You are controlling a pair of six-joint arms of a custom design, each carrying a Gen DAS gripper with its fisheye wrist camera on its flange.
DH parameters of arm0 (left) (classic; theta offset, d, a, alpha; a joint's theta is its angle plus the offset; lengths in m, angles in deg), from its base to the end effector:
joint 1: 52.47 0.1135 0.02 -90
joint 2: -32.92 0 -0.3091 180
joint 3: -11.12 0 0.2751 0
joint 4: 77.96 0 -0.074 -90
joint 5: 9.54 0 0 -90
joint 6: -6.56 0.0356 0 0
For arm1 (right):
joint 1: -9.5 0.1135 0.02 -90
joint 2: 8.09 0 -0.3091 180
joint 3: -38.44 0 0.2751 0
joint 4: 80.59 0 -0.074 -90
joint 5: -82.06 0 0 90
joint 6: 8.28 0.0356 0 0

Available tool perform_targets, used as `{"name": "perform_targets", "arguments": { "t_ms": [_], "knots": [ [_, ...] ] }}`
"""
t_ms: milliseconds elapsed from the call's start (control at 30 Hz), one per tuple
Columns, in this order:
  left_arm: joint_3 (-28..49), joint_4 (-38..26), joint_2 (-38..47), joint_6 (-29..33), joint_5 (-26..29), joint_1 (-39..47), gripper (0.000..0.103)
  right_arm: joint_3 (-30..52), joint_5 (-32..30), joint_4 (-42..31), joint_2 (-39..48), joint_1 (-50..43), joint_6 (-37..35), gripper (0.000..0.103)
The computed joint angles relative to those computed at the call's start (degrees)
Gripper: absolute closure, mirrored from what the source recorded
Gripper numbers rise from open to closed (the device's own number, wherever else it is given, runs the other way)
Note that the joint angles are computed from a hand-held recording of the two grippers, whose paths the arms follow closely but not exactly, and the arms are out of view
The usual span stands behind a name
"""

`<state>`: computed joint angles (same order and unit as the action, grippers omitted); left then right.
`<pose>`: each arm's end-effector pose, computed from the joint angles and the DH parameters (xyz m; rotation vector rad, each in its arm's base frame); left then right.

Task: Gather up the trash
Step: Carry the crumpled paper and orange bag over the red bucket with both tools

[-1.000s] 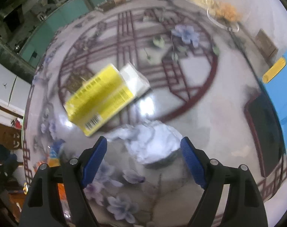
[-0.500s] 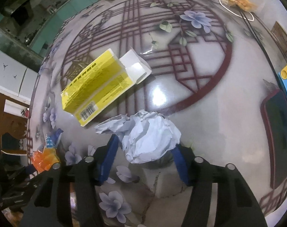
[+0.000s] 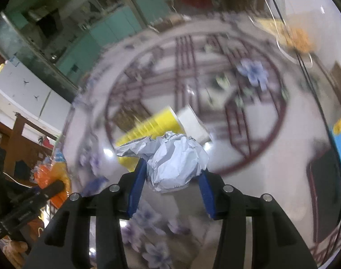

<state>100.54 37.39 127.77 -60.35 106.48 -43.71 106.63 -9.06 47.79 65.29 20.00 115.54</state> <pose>0.3543 0.0388 0.2958 0.4372 2.6160 -0.4611 0.2610 0.0491 0.2931 0.5170 2.5425 0.3151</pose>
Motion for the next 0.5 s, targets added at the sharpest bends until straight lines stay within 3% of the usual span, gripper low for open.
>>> {"name": "perform_targets", "arguments": {
  "t_ms": [233,500],
  "knots": [
    [6.78,-0.09,0.41,-3.36,2.05,2.91,0.052,8.21,0.79,1.13,4.77,3.3,-2.11,0.059],
    [9.41,1.17,1.97,-5.25,1.76,6.48,0.052,13.26,0.13,2.65,10.01,6.55,-2.96,0.058]
  ]
}}
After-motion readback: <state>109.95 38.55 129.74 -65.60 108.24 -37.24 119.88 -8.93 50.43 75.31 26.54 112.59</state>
